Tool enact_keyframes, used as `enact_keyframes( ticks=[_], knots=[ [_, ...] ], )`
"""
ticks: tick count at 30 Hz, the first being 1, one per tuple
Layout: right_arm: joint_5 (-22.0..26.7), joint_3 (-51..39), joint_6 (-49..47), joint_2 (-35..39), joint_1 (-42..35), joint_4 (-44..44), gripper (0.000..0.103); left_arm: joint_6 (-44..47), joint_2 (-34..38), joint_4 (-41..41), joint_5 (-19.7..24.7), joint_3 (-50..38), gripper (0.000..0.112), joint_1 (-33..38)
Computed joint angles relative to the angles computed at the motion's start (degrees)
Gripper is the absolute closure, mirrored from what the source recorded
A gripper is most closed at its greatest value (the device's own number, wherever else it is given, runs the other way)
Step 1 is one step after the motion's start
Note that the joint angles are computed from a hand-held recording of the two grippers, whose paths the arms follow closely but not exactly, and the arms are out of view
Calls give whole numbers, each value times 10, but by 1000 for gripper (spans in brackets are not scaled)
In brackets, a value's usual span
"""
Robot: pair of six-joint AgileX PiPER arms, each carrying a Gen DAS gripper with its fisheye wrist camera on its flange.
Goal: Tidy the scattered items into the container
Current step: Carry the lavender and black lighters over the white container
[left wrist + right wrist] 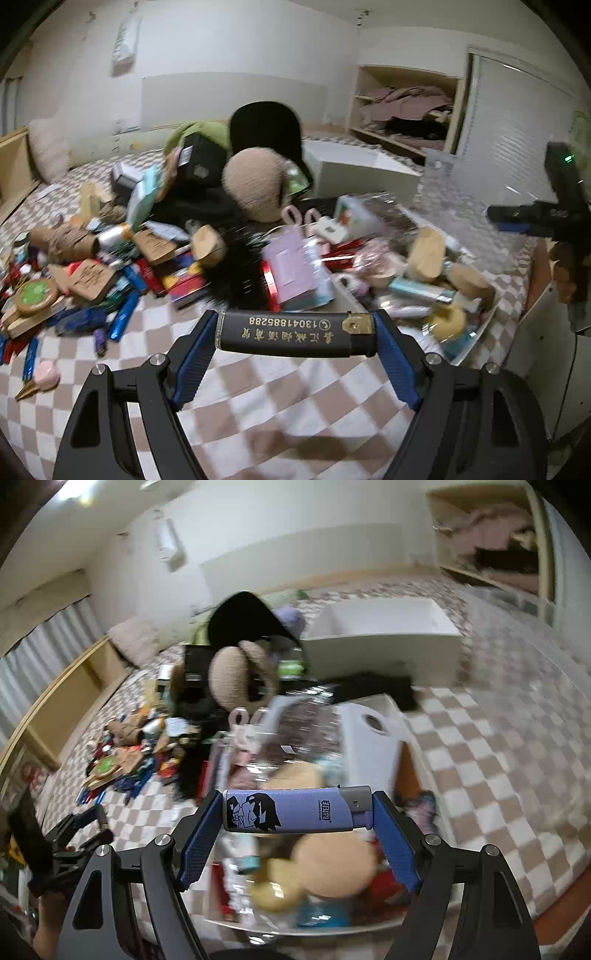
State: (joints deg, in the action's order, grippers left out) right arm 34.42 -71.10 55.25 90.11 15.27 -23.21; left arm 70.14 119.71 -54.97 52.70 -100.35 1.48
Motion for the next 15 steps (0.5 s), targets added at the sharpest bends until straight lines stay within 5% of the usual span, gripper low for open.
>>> enact_keyframes(
  ticks=[15],
  knots=[
    [-26, 57, -214, 27, -81, 239, 23, 11, -23, -7, -4, 26, 30, -55]
  ],
)
